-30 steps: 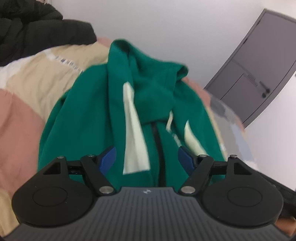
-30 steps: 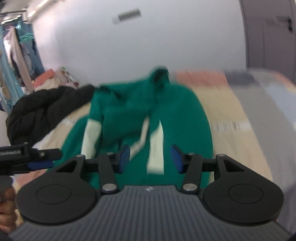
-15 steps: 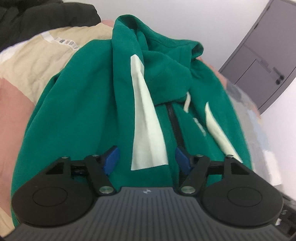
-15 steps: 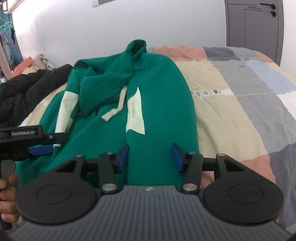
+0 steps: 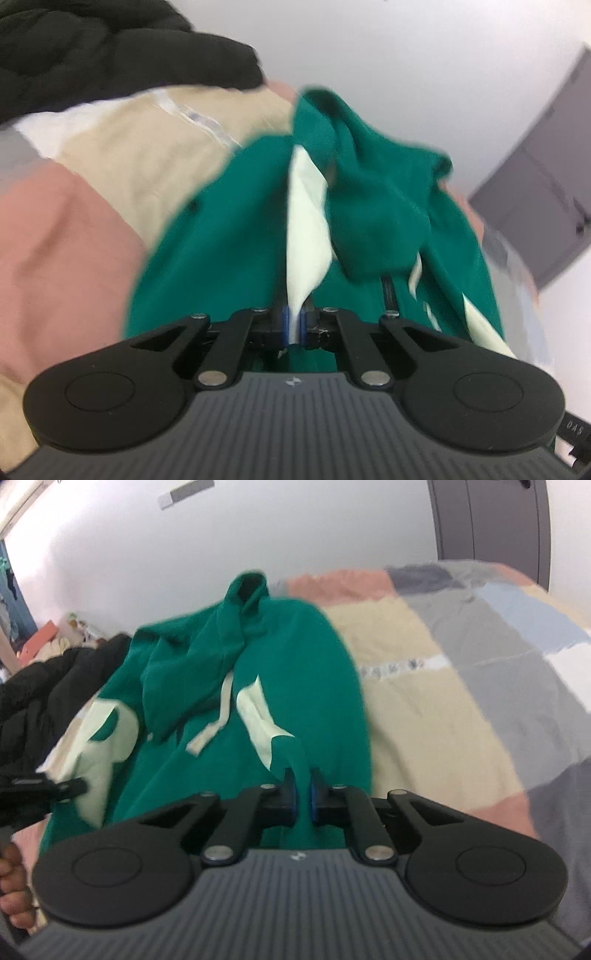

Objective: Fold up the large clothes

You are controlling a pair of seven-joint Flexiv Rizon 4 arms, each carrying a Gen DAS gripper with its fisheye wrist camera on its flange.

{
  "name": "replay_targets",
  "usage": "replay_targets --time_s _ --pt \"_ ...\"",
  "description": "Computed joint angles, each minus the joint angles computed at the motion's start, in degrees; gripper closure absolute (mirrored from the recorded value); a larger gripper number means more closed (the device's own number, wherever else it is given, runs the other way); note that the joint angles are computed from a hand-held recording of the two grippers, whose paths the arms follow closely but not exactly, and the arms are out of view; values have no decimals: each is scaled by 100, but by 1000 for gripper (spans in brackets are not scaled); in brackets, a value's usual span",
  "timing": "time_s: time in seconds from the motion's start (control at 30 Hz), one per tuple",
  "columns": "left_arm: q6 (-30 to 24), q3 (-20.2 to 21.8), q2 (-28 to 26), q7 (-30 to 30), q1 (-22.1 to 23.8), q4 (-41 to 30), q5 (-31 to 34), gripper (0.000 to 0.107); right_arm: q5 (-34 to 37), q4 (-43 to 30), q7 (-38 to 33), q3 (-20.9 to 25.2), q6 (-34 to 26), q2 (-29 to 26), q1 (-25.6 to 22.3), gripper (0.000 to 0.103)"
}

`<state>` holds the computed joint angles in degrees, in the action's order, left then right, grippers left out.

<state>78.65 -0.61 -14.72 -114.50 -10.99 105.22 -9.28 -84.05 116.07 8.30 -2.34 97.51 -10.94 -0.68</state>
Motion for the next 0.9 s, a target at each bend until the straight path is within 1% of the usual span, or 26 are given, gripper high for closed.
replay_targets --time_s 0.07,0.1,0.17,0.2,0.27,0.3,0.37,0.4,0.5,0.53,0.57,0.6,0.67,0.7,0.77,0.83,0.87,0.9 --pt "160 -31 102 -25 159 125 -267 101 -354 -197 223 -63 20 -7 -100 95" --pt "202 -4 131 -54 216 136 -332 101 -158 -242 4 -8 -37 -19 -156 95" --pt "230 264 156 -329 175 38 -79 101 672 -295 -768 57 -212 -49 -143 95" --pt "264 326 183 -406 218 15 -36 101 859 -397 -1004 6 -315 -61 -104 95" --pt "411 219 240 -368 435 62 -305 101 899 -629 -1228 -203 -480 -96 12 95" --pt "427 257 240 -420 472 24 -307 101 1074 -758 -1467 -243 -585 -139 46 95" --pt "349 629 176 -843 368 -259 135 101 1601 -1063 -2025 -274 -816 -272 105 95" --pt "284 756 153 -974 357 -389 339 101 1737 -1269 -2199 -353 -930 -368 155 95" --pt "9 1165 10 -1520 302 -912 1058 101 1658 -1878 -2201 -786 -1126 -709 358 95" --pt "-129 1300 -57 -1688 280 -1117 1337 101 1738 -2096 -2221 -868 -1216 -855 386 95" --pt "-351 1507 -152 -1921 199 -1402 1750 101 1857 -2303 -2237 -935 -1251 -1009 398 95" --pt "-492 1602 -219 -2009 207 -1590 2038 101 1862 -2521 -2154 -1090 -1253 -1177 445 95" --pt "-862 1716 -408 -2120 238 -2004 2515 101 1450 -2915 -1750 -1589 -1383 -1478 649 95" --pt "-1054 1742 -523 -2135 283 -2193 2697 101 1321 -3140 -1635 -1716 -1494 -1654 674 95" --pt "-1254 1653 -725 -2146 479 -2394 2782 101 1210 -3465 -1392 -1854 -1607 -1984 620 95" --pt "-1413 1579 -966 -2197 649 -2558 2749 101 1188 -3634 -1245 -1931 -1694 -2231 568 95" --pt "-1488 1578 -1082 -2228 684 -2642 2773 101 1182 -3700 -1188 -1968 -1730 -2351 544 95" --pt "-1684 1603 -1225 -2246 671 -2781 2833 100 1212 -3748 -1175 -1983 -1786 -2467 521 95"
